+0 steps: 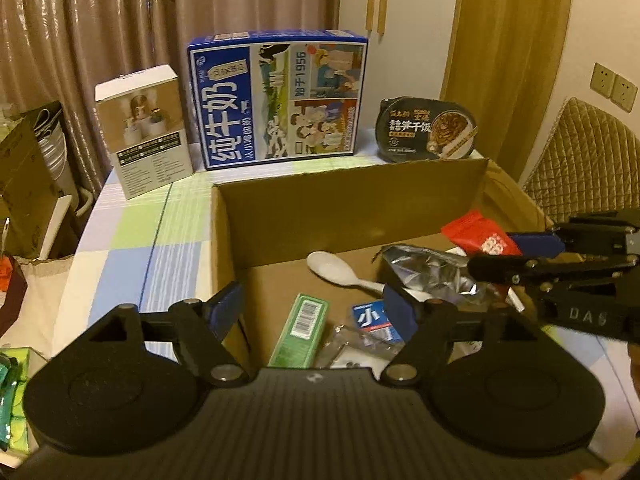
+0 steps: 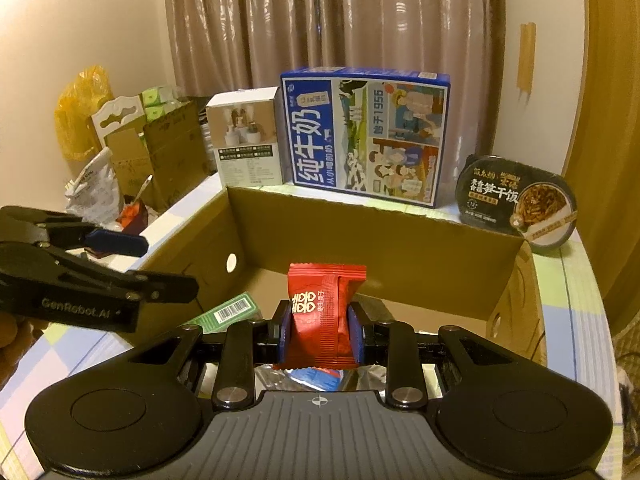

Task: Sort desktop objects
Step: 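Open the left tool to drop the night light while the right tool releases the candy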

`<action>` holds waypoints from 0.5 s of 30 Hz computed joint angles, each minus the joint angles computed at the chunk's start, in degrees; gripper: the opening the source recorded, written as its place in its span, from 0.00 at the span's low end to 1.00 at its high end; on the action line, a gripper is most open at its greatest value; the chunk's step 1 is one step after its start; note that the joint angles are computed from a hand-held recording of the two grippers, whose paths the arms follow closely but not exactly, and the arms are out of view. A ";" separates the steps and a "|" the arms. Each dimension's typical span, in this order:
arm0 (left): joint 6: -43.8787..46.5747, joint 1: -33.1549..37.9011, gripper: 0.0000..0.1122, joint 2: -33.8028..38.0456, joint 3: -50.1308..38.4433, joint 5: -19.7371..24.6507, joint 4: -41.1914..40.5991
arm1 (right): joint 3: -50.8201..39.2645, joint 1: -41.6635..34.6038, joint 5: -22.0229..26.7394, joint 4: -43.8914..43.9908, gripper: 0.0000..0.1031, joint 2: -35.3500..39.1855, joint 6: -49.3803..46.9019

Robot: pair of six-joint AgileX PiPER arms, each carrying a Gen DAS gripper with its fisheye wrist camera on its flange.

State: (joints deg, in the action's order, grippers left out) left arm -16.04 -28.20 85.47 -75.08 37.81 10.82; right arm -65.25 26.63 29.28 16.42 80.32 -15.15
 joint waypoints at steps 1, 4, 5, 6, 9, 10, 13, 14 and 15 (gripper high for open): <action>-0.09 0.15 0.64 -0.38 0.51 -0.11 0.23 | -0.15 0.16 -0.14 0.01 0.25 0.21 0.10; -0.23 0.47 0.64 -1.29 1.60 -0.33 0.52 | -0.82 0.83 -0.31 0.03 0.26 0.82 0.39; -0.42 0.51 0.64 -1.62 1.96 -0.47 0.75 | -1.05 1.01 -0.41 0.27 0.26 1.01 0.51; -0.63 0.50 0.64 -1.89 2.25 -0.56 0.95 | -1.09 0.95 -0.76 1.38 0.26 1.10 -0.03; -1.46 0.20 0.64 -2.51 2.83 -0.68 2.03 | -0.97 0.79 -1.99 3.08 0.63 1.01 -0.01; -1.79 0.01 0.66 -2.75 3.01 -0.68 2.44 | -0.24 0.69 -3.24 3.31 0.68 0.44 0.07; -3.39 -0.61 0.70 -3.85 4.08 -0.93 4.19 | 0.63 0.12 -3.17 2.90 0.67 -0.71 0.27; -3.84 -0.91 0.71 -4.19 4.36 -0.75 4.72 | 1.30 -0.21 -2.95 2.76 0.68 -1.34 0.43; -4.44 -1.24 0.73 -4.48 4.59 -0.57 5.33 | 1.88 -0.53 -2.67 2.66 0.68 -1.96 0.65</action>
State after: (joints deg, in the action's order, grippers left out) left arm -20.49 -29.44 81.00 -70.48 37.23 16.15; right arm -63.37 26.10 26.61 19.08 78.36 -14.49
